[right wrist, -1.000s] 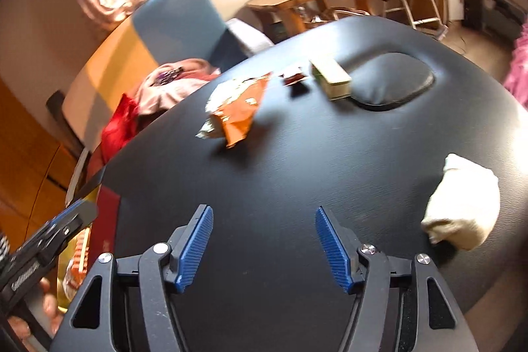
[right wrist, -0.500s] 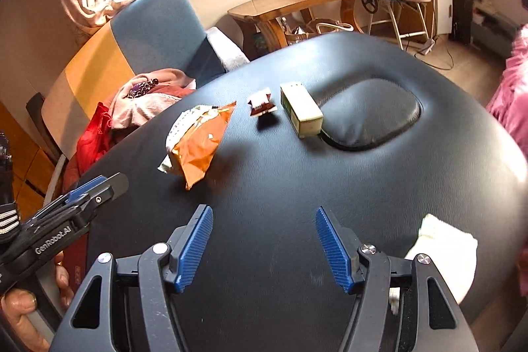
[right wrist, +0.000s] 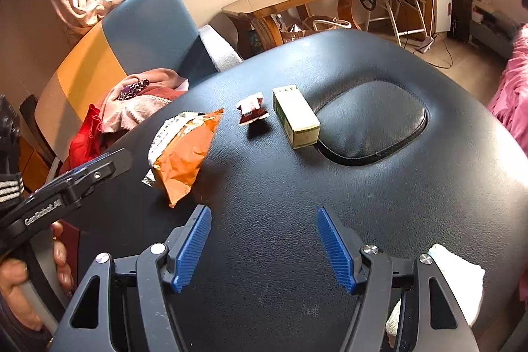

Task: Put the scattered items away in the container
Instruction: 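Grasp the orange-and-white biscuit bag with the left tool while the right tool grasps the green-and-white box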

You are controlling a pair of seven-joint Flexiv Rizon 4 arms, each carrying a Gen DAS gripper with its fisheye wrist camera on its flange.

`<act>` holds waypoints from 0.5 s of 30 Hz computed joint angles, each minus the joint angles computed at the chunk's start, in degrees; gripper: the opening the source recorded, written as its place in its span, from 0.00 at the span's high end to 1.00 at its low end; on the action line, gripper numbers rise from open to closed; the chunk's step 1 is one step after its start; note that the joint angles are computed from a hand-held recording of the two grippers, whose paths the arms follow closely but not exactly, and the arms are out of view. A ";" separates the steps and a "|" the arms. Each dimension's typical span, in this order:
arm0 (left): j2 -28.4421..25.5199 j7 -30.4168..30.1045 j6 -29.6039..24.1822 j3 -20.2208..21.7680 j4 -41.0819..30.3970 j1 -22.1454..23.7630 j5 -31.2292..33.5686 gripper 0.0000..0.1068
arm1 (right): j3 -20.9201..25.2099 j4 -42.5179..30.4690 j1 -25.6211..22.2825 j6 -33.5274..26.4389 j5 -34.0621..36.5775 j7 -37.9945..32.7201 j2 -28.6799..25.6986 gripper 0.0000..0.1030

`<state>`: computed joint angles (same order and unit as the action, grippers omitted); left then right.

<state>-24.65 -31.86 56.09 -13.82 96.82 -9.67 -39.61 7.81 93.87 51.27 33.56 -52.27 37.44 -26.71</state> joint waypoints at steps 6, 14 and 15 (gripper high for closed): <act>-3.31 -0.51 -1.42 0.24 -3.76 -0.88 4.05 0.41 | -0.24 0.79 -0.63 -0.18 -0.45 0.33 0.67 0.34; -6.88 -2.97 0.27 0.36 -7.02 -2.37 8.13 0.41 | -0.79 -1.38 -2.22 -3.92 -0.74 -5.90 0.66 0.34; -7.30 -3.47 0.74 0.46 -7.29 -2.60 8.85 0.41 | -0.78 -2.04 -2.69 -4.35 -0.16 -7.63 0.35 0.34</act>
